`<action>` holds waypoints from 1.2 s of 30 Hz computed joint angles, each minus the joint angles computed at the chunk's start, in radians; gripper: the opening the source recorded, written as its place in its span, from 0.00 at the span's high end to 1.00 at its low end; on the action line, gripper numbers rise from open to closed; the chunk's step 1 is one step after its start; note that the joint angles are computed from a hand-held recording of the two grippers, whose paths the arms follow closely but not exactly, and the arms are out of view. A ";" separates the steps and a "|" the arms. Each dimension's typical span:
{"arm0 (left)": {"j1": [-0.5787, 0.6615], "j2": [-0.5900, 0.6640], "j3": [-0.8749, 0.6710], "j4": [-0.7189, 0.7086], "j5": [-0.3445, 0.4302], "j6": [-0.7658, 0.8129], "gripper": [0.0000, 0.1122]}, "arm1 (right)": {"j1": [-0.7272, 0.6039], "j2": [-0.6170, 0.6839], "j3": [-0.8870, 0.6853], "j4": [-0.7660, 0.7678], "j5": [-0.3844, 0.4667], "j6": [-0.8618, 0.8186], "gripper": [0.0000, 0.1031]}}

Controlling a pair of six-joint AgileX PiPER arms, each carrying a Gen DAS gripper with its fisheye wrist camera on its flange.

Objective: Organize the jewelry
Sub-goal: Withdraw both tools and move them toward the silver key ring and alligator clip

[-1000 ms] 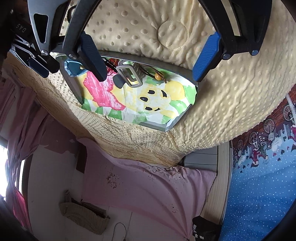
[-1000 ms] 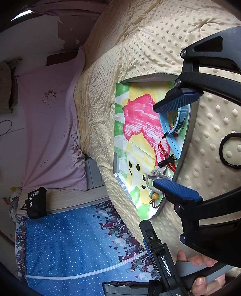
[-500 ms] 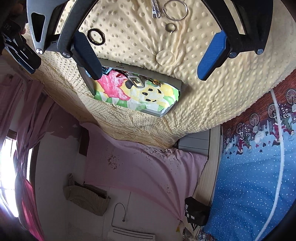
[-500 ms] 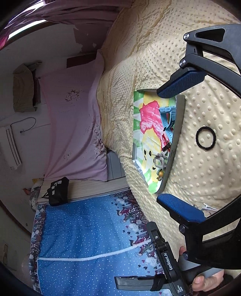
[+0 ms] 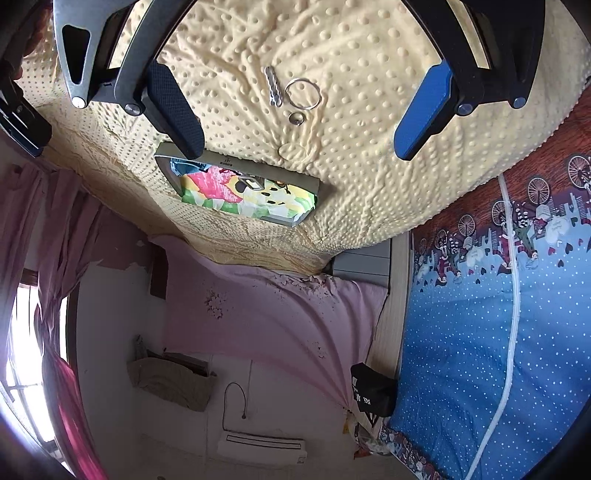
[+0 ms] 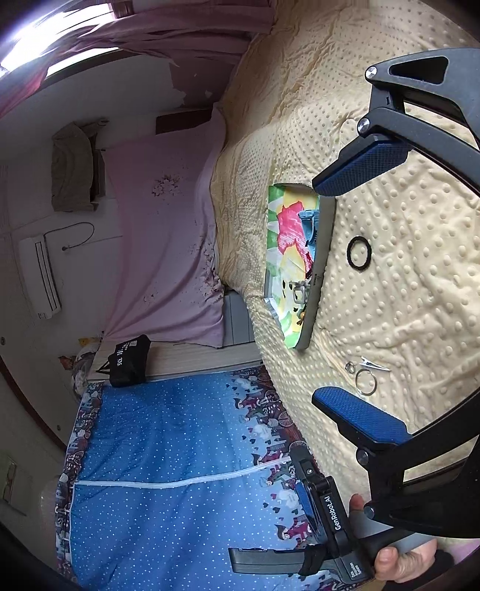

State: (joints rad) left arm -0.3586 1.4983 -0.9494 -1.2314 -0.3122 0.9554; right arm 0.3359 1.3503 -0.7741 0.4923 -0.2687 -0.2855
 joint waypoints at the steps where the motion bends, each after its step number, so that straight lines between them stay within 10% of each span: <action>1: -0.004 -0.018 0.033 0.042 -0.007 -0.047 0.08 | 0.012 -0.019 0.021 0.038 -0.004 -0.032 0.01; 9: -0.026 -0.116 0.223 0.212 -0.045 -0.266 0.08 | 0.131 -0.126 0.171 0.379 -0.089 -0.316 0.01; 24: -0.086 -0.077 0.285 0.112 -0.137 -0.119 0.08 | 0.139 -0.049 0.226 0.275 -0.087 -0.176 0.01; 36: 0.039 -0.033 0.190 0.081 -0.006 -0.003 0.08 | 0.082 0.027 0.125 0.206 0.003 -0.094 0.01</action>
